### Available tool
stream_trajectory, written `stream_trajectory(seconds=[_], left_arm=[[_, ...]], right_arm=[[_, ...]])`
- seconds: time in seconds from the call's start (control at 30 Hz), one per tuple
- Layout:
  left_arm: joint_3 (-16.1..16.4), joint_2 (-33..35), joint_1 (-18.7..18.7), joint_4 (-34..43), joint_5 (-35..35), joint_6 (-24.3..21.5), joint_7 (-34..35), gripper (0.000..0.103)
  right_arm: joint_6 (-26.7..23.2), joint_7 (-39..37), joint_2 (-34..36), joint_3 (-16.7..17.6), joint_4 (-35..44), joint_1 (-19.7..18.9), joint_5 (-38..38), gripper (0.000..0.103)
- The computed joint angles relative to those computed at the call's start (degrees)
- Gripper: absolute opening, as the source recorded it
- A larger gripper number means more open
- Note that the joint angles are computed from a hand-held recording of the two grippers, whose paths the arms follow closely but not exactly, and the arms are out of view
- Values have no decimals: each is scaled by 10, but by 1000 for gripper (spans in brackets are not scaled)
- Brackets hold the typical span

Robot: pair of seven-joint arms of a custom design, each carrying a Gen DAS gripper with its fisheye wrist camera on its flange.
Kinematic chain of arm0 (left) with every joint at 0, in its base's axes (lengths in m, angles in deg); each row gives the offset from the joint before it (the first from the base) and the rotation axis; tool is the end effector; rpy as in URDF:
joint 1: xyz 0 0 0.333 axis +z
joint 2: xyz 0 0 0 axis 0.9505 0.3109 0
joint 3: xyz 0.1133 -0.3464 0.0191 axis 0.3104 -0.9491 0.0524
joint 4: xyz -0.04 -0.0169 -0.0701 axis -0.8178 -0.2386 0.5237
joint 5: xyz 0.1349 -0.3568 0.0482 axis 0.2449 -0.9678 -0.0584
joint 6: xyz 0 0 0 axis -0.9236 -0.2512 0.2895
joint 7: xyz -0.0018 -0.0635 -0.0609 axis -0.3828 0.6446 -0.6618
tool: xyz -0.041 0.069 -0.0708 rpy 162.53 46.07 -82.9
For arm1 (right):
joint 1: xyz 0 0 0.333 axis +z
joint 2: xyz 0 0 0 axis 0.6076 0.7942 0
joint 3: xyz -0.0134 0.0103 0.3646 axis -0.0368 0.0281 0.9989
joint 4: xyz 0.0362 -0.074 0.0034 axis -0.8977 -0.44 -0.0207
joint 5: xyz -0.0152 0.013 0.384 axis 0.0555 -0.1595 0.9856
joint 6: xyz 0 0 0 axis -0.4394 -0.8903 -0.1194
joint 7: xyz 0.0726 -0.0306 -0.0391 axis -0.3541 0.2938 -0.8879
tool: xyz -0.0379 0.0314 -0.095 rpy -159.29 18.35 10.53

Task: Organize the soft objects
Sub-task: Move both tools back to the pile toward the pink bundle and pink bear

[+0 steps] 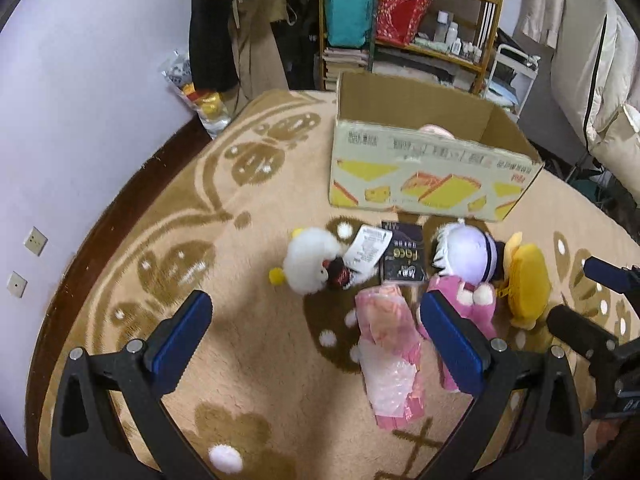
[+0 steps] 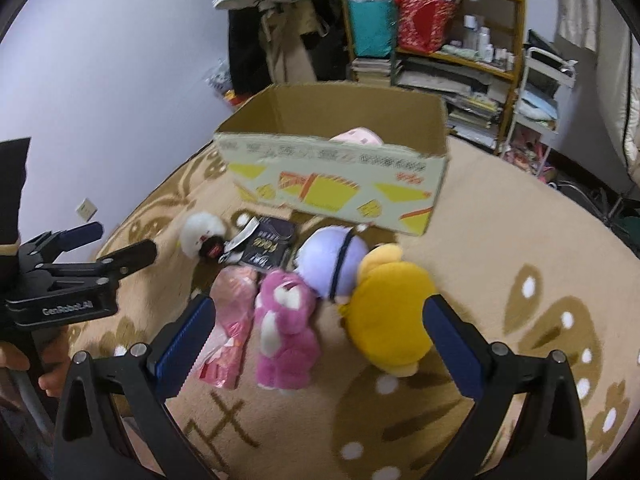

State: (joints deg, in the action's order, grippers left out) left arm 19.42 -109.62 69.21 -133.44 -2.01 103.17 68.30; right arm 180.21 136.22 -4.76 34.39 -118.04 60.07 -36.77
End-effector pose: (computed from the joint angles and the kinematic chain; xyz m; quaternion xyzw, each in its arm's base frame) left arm 0.4200 -0.1280 0.5473 -0.6972 0.6544 -0.1971 0.2163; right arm 0.4560 0.2717 0.5413 -0.7527 0.5730 -0.1262 0.2986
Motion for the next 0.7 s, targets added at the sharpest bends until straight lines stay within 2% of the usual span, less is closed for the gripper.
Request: stream_trajectory(seconds=[0.17,0.4,0.6,0.7], left_arm=[[4,16,-5,-6,-10,1,7,103],[8,38,4,-9,-5,14,-4,103],[20,55,-5,-10,-30,23,12,103],[28,62,-16,-11,-55,30,30,103]], right_arm=[[-13,-51,22,-2,11,19,43,103],[-28,-75,46,3,21,24,57,103],[-40,-125,68,4,34,27,116,103],[-47,-129,76,6,38,27,114,103]])
